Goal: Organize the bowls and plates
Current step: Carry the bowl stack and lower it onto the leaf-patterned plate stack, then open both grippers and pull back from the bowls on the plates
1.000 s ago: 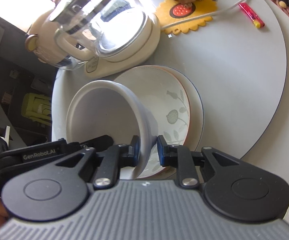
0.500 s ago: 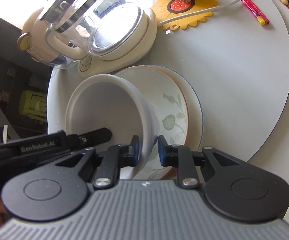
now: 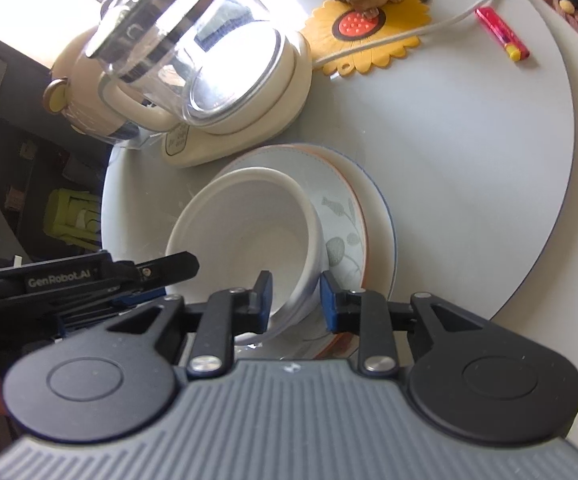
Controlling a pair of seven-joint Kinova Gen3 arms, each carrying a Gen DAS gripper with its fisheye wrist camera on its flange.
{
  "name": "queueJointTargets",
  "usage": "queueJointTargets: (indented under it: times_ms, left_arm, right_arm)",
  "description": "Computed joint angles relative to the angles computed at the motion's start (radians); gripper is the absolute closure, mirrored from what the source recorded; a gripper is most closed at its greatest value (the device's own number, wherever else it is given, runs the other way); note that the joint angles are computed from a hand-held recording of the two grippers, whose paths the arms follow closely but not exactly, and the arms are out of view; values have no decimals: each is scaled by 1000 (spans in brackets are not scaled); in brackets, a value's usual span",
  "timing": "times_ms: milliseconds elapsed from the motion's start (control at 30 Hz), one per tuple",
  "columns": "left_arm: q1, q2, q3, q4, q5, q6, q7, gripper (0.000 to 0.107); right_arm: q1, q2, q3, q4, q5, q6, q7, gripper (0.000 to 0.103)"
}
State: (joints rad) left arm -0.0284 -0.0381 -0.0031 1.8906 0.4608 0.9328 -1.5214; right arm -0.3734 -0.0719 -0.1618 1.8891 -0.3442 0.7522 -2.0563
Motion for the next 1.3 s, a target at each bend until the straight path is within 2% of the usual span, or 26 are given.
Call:
queueJointTargets:
  times_ms: [267, 567, 767, 933, 1133, 1300]
  left_arm:
    - [26, -82, 14, -8, -74, 15, 70, 76]
    - [56, -225, 33, -40, -171, 78, 176, 76]
    - [71, -336, 92, -81, -280, 126, 273, 76]
    - [66, -438, 172, -125, -374, 180, 356, 75]
    - [53, -544, 228, -197, -421, 260, 411, 71]
    - [17, -608, 298, -252, -445, 340, 448, 59]
  right_arm:
    - [2, -64, -3, -8, 38, 15, -15, 74]
    - [-3, -163, -11, -16, 59, 35, -4, 73]
    - [1, -257, -28, -38, 97, 69, 2, 73]
    - [3, -345, -35, -67, 116, 106, 15, 73]
    - [24, -451, -48, -93, 133, 140, 30, 73]
    - [30, -524, -58, -108, 142, 172, 65, 73]
